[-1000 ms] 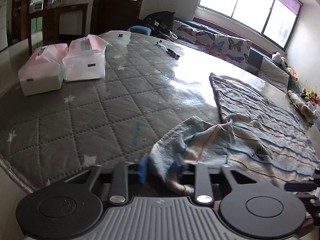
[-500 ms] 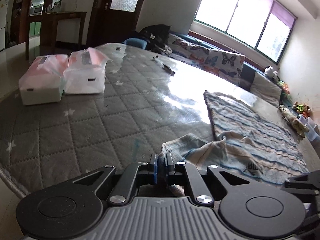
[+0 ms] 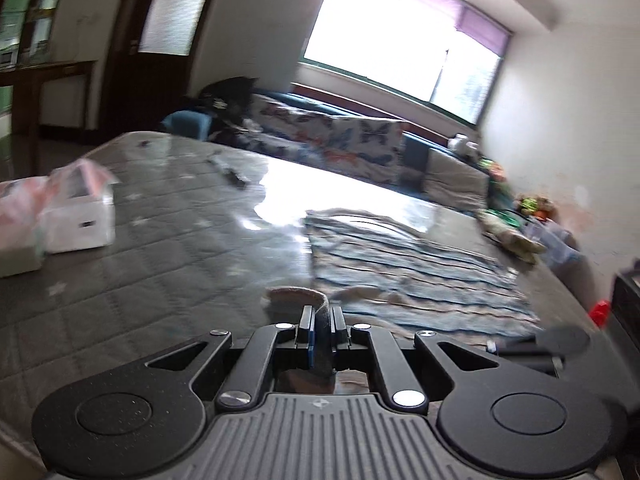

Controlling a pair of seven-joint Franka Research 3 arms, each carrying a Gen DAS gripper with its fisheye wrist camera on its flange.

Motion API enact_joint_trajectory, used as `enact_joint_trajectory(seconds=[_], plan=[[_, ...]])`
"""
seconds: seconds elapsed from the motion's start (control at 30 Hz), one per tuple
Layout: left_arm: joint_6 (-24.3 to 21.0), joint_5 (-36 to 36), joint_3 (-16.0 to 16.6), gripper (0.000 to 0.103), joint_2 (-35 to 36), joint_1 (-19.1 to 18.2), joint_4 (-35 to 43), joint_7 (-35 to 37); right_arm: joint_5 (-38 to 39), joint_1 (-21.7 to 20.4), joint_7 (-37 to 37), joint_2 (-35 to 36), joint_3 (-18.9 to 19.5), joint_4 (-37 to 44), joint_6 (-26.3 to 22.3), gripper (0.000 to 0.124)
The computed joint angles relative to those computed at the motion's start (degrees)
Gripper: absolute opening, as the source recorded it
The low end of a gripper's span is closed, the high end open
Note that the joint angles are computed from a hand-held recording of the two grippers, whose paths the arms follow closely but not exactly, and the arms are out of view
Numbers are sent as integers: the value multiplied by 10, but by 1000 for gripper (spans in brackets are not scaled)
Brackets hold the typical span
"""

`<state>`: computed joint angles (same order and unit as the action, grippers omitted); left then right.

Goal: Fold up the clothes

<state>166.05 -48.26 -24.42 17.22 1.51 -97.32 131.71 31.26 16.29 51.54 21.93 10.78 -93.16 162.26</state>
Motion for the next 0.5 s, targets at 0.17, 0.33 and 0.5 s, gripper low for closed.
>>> enact_joint_trajectory(seconds=[0.17, 0.33, 0.5], plan=[[-50, -38, -26, 8, 10, -1, 16, 77, -60, 27, 114, -32, -61, -49, 55, 30], [-115, -29, -15, 9, 32, -26, 40, 102, -82, 14, 189, -48, -68, -73, 94, 30], [-151, -14, -4, 17, 43, -39, 48, 97, -90, 1, 223, -39, -64, -69, 108, 30]])
